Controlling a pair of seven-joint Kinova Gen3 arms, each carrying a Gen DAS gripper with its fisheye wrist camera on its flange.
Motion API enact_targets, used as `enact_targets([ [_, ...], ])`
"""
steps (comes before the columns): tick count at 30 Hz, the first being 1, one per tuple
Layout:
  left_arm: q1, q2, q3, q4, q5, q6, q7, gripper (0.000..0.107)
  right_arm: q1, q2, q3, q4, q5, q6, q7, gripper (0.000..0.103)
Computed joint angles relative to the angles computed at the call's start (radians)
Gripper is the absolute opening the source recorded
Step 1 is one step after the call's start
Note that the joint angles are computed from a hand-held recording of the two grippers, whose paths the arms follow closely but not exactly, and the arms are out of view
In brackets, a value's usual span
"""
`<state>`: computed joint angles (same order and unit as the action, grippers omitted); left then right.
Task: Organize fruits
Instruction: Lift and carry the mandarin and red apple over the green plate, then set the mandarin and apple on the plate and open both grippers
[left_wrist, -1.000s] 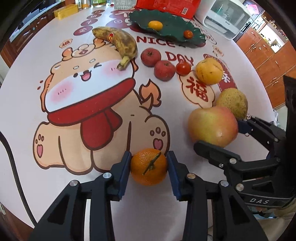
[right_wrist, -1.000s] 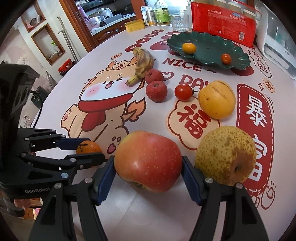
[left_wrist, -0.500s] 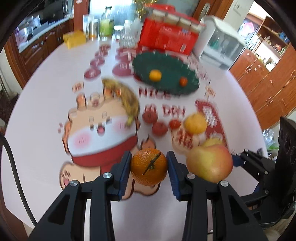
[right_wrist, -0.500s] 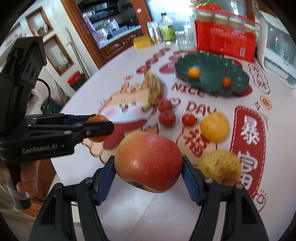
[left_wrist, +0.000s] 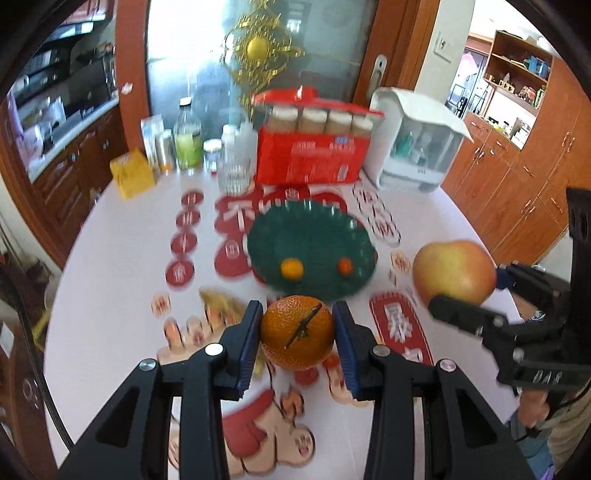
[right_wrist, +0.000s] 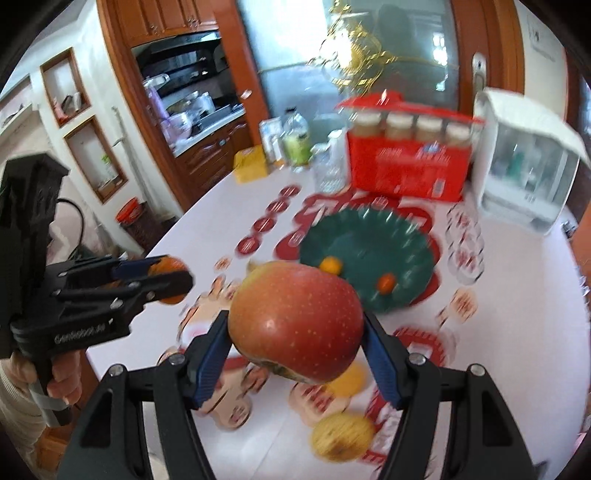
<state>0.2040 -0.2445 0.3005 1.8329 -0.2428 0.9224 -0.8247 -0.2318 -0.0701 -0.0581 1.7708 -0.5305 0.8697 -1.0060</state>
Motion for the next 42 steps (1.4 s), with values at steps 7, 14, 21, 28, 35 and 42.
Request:
enact_targets([
  [7, -0.010, 0.166, -0.051, -0.203, -0.106, 0.027, -0.078, 0.037, -0.001, 0.154, -0.027, -0.237, 0.147, -0.049, -0.171, 0.069],
  [14, 0.014, 0.365, -0.163, -0.325, -0.064, -0.025, -0.167, 0.037, -0.017, 0.393, -0.028, -0.445, 0.294, -0.013, -0.377, 0.069],
  [21, -0.007, 0.574, -0.220, -0.373, 0.085, -0.064, -0.279, 0.037, -0.018, 0.563, -0.043, -0.496, 0.351, 0.020, -0.464, 0.069],
  [28, -0.048, 0.721, -0.232, -0.392, 0.220, -0.093, -0.358, 0.037, -0.018, 0.661, -0.065, -0.494, 0.355, 0.031, -0.463, 0.069],
  [35, -0.048, 0.773, -0.243, -0.391, 0.259, -0.108, -0.394, 0.038, -0.018, 0.703, -0.071, -0.495, 0.355, 0.028, -0.463, 0.069],
  [42, -0.043, 0.792, -0.255, -0.393, 0.265, -0.113, -0.392, 0.049, -0.018, 0.708, -0.072, -0.491, 0.356, 0.012, -0.462, 0.070],
])
